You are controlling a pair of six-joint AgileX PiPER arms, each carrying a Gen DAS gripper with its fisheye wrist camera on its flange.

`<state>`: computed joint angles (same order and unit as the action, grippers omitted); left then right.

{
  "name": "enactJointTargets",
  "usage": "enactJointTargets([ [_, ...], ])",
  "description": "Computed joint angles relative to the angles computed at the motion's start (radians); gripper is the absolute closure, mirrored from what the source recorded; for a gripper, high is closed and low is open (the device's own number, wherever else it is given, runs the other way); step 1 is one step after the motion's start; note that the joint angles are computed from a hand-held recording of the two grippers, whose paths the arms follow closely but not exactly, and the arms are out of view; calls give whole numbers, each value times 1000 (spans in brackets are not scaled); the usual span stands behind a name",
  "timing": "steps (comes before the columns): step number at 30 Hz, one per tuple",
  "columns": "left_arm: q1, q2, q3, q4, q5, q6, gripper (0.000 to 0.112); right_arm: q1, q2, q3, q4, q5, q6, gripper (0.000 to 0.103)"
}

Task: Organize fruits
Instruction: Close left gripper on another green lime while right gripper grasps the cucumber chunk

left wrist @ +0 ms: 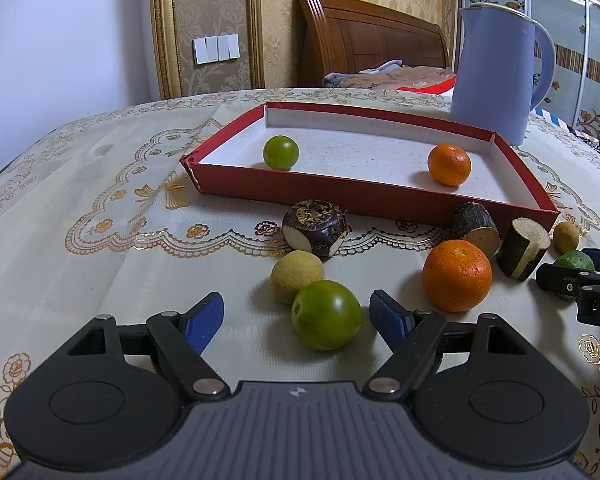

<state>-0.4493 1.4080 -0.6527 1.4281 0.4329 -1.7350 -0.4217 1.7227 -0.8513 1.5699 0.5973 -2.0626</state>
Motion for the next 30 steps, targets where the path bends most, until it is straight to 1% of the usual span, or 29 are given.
enactJointTargets([
  [2,0,1,0,-1,2,0,31,-1,1,-1,-1,0,0,39],
  [3,-2,2,-1,-5,6,2,28,-1,1,-1,-1,1,2,39],
  [8,0,-1,1,-11,4,4,27,0,1,-1,-1,0,3,40],
  [9,0,-1,1,-8,3,1,27,0,0,1,2,1,-1,41],
  [10,1,-4,4,-1,1,-9,27,-1,-1,1,4,3,-4,45],
  [13,11,-21,18,15,-22,-24,28,-2,-3,6,8,10,-20,52],
  [16,34,-48,43,42,-71,-46,28,-3,-1,2,1,16,-13,52],
  [17,36,-53,49,56,-75,-61,28,-3,0,2,-1,17,-10,52],
  [19,34,-56,52,60,-70,-70,31,-7,1,-1,-6,21,-5,52],
  [20,32,-57,54,69,-69,-80,36,-8,2,-1,-7,23,-3,52],
  [21,30,-60,58,84,-67,-94,45,-9,3,-2,-8,24,-1,52],
  [23,26,-66,66,99,-61,-111,48,-11,4,-3,-10,27,2,52],
  [25,37,-71,70,118,-72,-131,53,-12,5,-4,-12,28,3,52],
  [27,49,-82,80,161,-99,-164,62,-11,4,-4,-12,28,5,52],
  [29,46,-81,80,168,-106,-157,66,-11,4,-4,-11,27,3,52],
  [30,41,-77,76,159,-101,-144,66,-11,4,-4,-12,28,4,52],
])
